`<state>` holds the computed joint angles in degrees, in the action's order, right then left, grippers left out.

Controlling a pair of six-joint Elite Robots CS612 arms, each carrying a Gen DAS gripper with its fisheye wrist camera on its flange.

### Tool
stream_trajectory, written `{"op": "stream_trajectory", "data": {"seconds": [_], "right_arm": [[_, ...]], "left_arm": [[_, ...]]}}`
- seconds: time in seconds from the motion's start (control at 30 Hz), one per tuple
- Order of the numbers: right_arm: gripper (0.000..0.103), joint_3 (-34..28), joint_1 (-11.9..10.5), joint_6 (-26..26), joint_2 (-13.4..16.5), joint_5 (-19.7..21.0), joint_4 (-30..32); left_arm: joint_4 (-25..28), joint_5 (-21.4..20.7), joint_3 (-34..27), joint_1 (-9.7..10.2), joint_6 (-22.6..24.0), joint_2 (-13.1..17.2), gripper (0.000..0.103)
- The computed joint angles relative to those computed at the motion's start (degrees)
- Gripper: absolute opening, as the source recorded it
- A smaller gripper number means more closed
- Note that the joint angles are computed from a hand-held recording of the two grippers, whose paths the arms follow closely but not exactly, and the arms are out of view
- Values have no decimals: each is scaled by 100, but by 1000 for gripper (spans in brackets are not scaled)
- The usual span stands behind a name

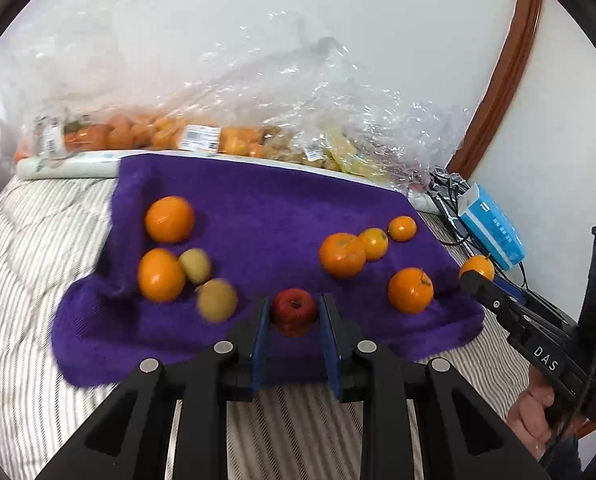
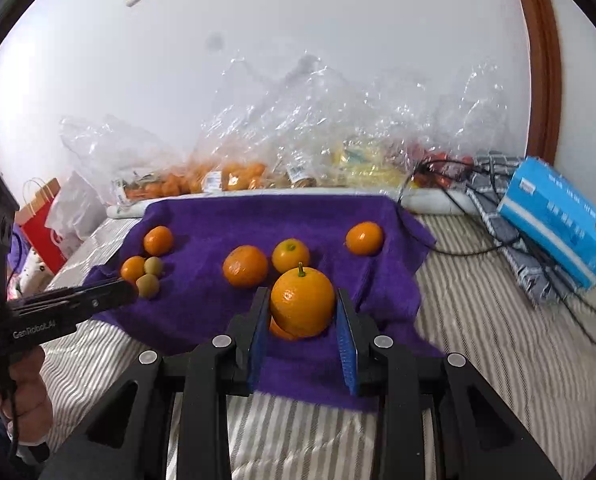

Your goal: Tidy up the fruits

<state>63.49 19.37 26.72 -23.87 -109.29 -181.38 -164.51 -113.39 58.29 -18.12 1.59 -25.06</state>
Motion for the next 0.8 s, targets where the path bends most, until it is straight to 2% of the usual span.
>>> {"op": "stream_trajectory", "data": {"seconds": [0.17, 0.23, 0.3, 0.37, 0.47, 0.53, 0.67, 0.73, 0.8], "right_arm": [[32, -22, -51, 314, 6, -256, 482], [32, -52, -71, 386, 22, -187, 692], [32, -96, -74, 279, 50, -76, 759], [32, -164, -41, 103, 91, -141, 814], [37, -171, -19, -26, 92, -68, 852], [45, -147, 10, -15, 75, -147, 807], [52, 2, 103, 103, -64, -425, 715], [59, 140, 151, 229, -182, -482, 612], [64, 261, 205, 394, -292, -554, 552]], "left_arm": [[331, 57, -263, -56, -80, 164, 24], [359, 129, -294, -70, -89, 199, 24], [178, 279, -208, -97, 26, 178, 24], [206, 247, -207, -94, 59, 175, 24], [333, 129, -244, -73, 6, 172, 31], [382, 143, -222, -66, -28, 144, 34], [362, 388, 37, -52, -121, -56, 40], [226, 436, 265, -25, -163, -200, 41], [-2, 442, 594, 10, -200, -389, 45]]}}
